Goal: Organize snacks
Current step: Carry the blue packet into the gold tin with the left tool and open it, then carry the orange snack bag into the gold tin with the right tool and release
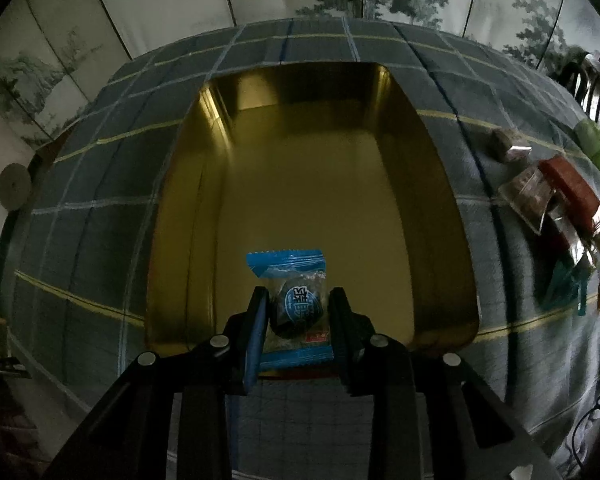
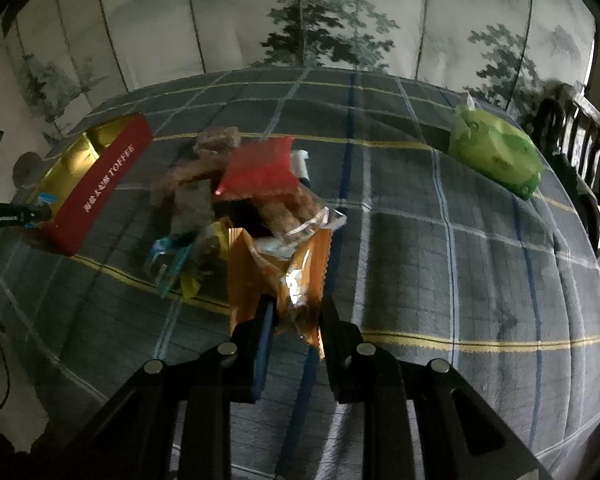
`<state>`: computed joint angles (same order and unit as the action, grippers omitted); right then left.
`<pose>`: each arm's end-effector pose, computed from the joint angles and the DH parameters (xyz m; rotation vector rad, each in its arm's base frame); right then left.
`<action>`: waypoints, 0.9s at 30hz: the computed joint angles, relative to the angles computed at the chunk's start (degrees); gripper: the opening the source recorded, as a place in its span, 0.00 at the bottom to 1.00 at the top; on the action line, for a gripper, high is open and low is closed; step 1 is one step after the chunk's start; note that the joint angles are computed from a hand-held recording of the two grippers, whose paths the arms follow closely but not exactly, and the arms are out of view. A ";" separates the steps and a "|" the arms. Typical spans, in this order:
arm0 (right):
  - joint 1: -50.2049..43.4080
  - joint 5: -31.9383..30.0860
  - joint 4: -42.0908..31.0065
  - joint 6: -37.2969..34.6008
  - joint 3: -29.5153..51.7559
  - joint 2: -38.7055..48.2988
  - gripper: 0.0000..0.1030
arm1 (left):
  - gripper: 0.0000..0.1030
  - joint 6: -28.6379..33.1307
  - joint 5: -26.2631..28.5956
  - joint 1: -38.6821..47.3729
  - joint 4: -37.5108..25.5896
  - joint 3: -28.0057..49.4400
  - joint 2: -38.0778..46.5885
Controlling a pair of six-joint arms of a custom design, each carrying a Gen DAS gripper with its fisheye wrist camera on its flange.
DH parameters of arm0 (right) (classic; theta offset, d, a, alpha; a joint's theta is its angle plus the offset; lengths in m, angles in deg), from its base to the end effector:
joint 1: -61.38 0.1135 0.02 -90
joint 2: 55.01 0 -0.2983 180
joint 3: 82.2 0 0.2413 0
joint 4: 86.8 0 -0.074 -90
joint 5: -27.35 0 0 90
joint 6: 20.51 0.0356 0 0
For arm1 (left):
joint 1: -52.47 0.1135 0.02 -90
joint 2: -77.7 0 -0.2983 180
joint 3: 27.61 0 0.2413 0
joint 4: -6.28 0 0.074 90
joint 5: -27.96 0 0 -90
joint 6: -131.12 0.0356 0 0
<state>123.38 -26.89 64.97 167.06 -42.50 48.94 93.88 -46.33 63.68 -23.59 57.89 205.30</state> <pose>0.1086 0.1600 0.0829 0.7553 2.4122 -0.1985 0.4085 0.0711 0.0851 1.0243 2.5316 -0.0900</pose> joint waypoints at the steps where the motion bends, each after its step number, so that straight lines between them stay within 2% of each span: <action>1: -0.18 0.13 -0.37 -0.73 0.54 -0.14 0.22 | 0.29 0.14 0.02 0.06 0.00 0.04 0.17; 4: -0.97 0.50 -0.74 -3.12 2.14 -0.25 0.22 | 0.31 0.44 0.30 0.17 -0.48 0.38 0.33; 8: -1.91 0.97 -0.14 -6.20 3.91 -0.13 0.22 | 0.50 0.16 0.67 0.42 -0.77 0.83 0.44; 17: -6.33 0.90 3.65 -17.72 8.53 1.09 0.22 | 0.62 -0.53 7.63 3.04 -5.51 1.63 -3.07; 24: -10.38 0.45 6.10 -29.20 14.41 2.81 0.22 | 0.64 -3.59 11.31 6.78 -10.37 5.84 -4.36; 27: -12.29 0.17 7.19 -34.94 17.87 3.41 0.22 | 0.66 -4.84 11.30 8.27 -9.65 6.79 -4.54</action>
